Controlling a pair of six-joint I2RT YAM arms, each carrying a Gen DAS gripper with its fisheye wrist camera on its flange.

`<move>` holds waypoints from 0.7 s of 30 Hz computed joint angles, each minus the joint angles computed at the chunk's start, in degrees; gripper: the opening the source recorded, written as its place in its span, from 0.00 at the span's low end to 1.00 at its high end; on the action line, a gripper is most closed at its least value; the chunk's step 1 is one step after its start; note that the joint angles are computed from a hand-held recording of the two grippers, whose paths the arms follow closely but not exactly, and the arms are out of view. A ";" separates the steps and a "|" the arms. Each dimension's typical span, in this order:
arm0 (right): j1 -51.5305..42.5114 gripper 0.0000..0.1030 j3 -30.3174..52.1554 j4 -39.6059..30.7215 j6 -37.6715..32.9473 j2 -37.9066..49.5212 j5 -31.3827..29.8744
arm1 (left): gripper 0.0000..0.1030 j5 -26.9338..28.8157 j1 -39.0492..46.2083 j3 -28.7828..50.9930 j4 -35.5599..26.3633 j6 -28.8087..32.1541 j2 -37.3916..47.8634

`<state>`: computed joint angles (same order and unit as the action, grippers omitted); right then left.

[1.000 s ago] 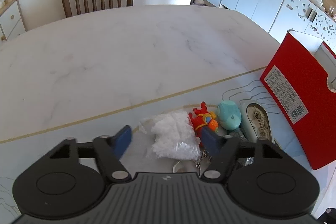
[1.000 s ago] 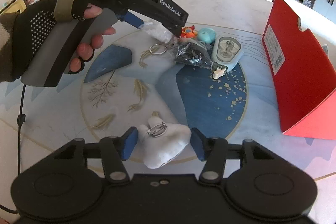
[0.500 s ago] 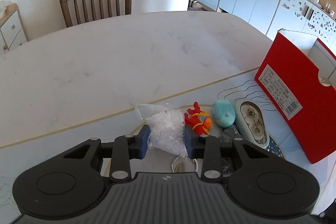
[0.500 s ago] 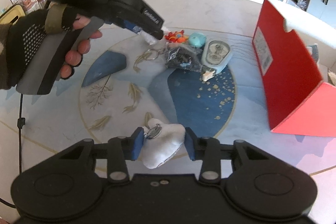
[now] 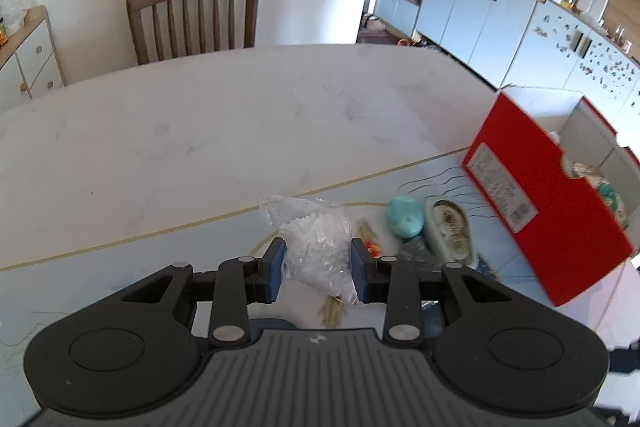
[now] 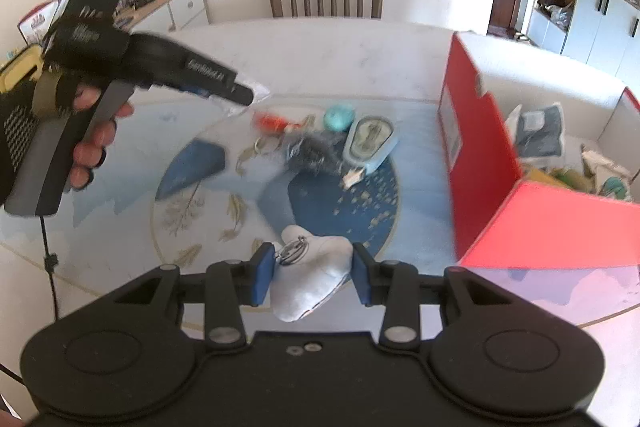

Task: Organize objects
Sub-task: 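Carry the bead bag and heart plush over the red box and lower them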

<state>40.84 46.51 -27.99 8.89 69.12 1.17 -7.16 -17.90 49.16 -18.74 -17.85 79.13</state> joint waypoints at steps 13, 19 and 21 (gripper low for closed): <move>-12.52 0.38 5.89 -7.36 -7.70 -5.70 -6.64 | 0.33 -0.34 -9.10 8.01 -9.57 -3.71 -2.47; -21.31 0.38 9.49 -9.09 -12.68 -5.05 -10.95 | 0.33 -0.02 -14.78 16.25 -11.58 -5.94 2.13; -24.26 0.38 10.61 -9.32 -14.29 -4.45 -12.55 | 0.33 -0.10 -16.46 19.04 -11.84 -6.13 4.08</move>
<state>16.58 57.12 -37.31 -5.39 64.67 -11.38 -7.26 -34.36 68.20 -30.58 -23.98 83.21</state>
